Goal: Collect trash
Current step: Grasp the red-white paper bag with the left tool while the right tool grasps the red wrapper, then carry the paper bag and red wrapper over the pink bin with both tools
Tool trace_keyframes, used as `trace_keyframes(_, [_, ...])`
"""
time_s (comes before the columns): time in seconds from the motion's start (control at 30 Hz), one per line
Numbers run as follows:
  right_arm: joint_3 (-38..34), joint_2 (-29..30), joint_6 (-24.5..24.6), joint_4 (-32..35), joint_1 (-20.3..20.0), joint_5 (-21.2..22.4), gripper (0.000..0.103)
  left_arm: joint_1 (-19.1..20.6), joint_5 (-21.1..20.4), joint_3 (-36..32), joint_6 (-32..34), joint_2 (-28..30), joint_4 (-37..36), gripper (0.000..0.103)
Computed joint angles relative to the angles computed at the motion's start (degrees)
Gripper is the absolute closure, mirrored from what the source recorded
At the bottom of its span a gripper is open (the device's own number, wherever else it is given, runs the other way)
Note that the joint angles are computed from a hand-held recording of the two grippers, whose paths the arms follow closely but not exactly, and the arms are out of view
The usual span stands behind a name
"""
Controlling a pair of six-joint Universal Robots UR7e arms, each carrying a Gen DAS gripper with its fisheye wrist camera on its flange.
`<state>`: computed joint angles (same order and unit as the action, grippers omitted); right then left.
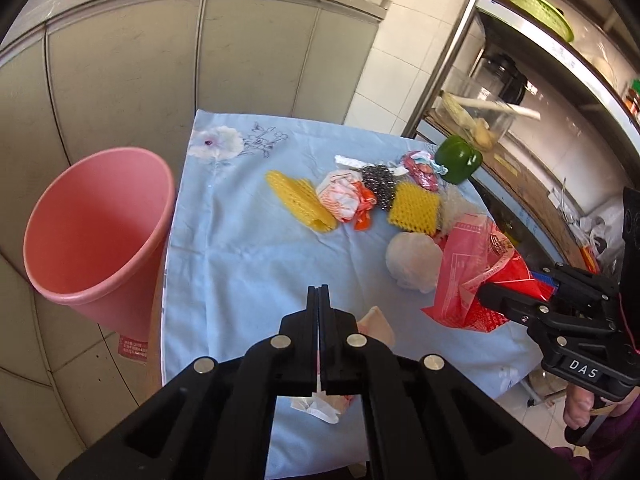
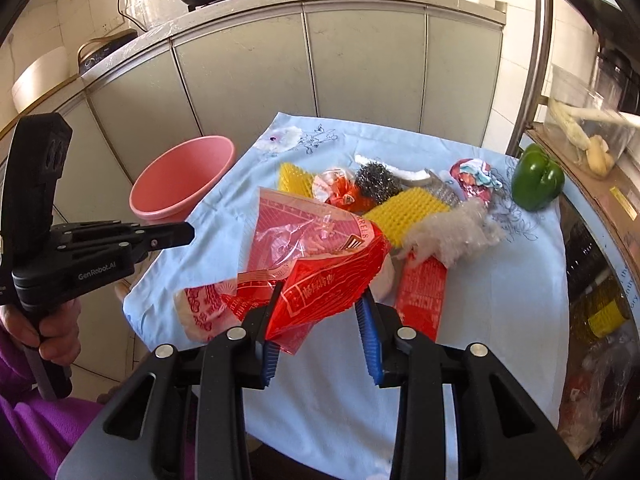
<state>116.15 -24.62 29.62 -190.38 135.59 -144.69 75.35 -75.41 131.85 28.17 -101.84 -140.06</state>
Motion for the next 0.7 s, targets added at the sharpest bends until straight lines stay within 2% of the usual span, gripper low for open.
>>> trace_keyframes(0.07, [-0.2, 0.0, -0.2, -0.1, -0.2, 0.5, 0.068, 1.7, -3.0, -1.8, 0.9, 0.5, 2.6, 0.103])
trace_keyframes(0.13, [-0.4, 0.2, -0.1, 0.6, -0.2, 0.4, 0.068, 2.2, -3.5, -3.1, 2.2, 0.5, 5.6, 0.098])
trace_keyframes(0.17, [-0.2, 0.2, 0.1, 0.7, -0.3, 0.5, 0.068, 2.3, -3.7, -3.6, 3.5, 0.3, 6.9, 0.086])
trace_keyframes(0.2, [-0.2, 0.3, 0.2, 0.6, -0.4, 0.6, 0.068, 2.5, -4.3, -4.1, 5.0, 0.1, 8.8, 0.068])
trace_keyframes(0.27, [0.1, 0.3, 0.6, 0.4, -0.7, 1.2, 0.068, 2.5, -4.9, -4.6, 6.8, -0.1, 12.0, 0.057])
trace_keyframes(0.33, [0.2, 0.5, 0.8, 0.0, -0.9, 1.6, 0.068, 2.1, -3.6, -4.3, 7.8, 0.1, 14.2, 0.057])
trace_keyframes(0.5, [0.2, 0.9, 1.0, -0.2, -0.9, 1.8, 0.068, 0.8, 4.4, -0.5, 9.0, 1.7, 13.1, 0.057])
trace_keyframes(0.6, [0.5, 0.9, 1.1, 0.0, -1.0, 1.6, 0.068, 1.5, 5.4, 0.2, 8.7, 2.8, 11.8, 0.057])
trace_keyframes(0.7, [0.5, 1.0, 0.7, -0.6, -1.3, 1.6, 0.068, 2.2, 4.3, 0.9, 9.8, 2.3, 9.4, 0.064])
